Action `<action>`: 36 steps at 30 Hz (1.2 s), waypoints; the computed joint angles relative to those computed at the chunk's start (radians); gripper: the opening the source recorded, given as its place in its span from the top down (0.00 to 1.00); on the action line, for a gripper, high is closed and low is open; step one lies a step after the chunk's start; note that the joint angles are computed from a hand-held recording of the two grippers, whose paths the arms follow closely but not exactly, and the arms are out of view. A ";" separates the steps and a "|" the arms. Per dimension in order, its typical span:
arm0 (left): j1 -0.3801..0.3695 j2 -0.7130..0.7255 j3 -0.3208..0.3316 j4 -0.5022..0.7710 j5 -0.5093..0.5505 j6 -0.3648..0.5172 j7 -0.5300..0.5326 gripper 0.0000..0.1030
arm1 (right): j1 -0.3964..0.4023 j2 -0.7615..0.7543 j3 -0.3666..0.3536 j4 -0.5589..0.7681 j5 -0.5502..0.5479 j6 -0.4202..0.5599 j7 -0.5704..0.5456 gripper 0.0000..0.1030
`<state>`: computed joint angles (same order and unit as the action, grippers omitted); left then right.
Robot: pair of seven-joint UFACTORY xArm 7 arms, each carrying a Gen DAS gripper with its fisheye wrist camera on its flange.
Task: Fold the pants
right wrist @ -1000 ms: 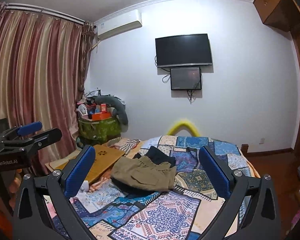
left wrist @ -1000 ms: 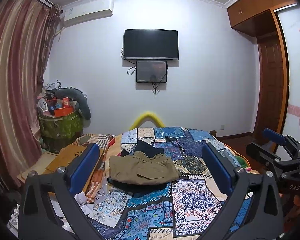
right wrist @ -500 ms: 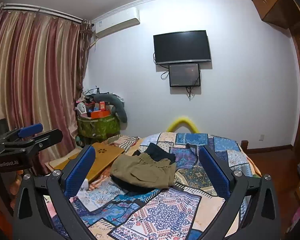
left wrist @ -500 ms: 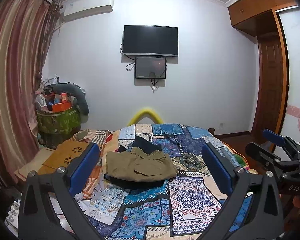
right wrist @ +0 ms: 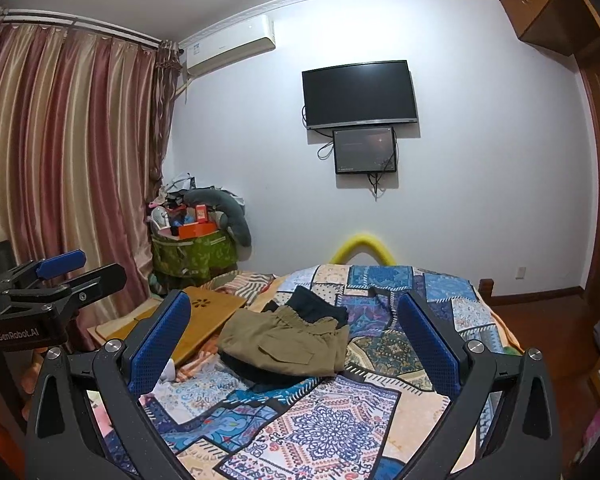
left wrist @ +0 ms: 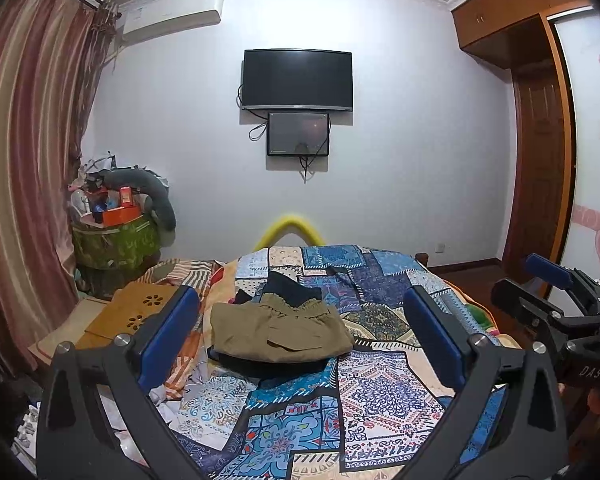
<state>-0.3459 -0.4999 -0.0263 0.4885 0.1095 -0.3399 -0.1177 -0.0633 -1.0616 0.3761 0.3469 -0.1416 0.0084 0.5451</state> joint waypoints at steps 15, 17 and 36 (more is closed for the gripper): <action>-0.036 -0.001 0.036 0.000 0.028 -0.008 0.000 0.00 | -0.001 -0.002 -0.001 0.009 -0.002 0.012 0.005 0.00; -0.043 -0.004 0.045 -0.009 0.036 -0.018 0.002 0.00 | -0.004 -0.006 0.002 0.006 -0.003 0.009 0.009 0.00; -0.140 -0.008 0.145 -0.011 0.101 -0.014 -0.014 0.00 | -0.018 -0.011 0.012 0.006 -0.009 0.011 0.015 0.00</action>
<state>-0.4859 -0.5080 0.1183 0.4776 0.2103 -0.3534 -0.1317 -0.0815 -1.0721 0.3877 0.3533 -0.1503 0.0189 0.5601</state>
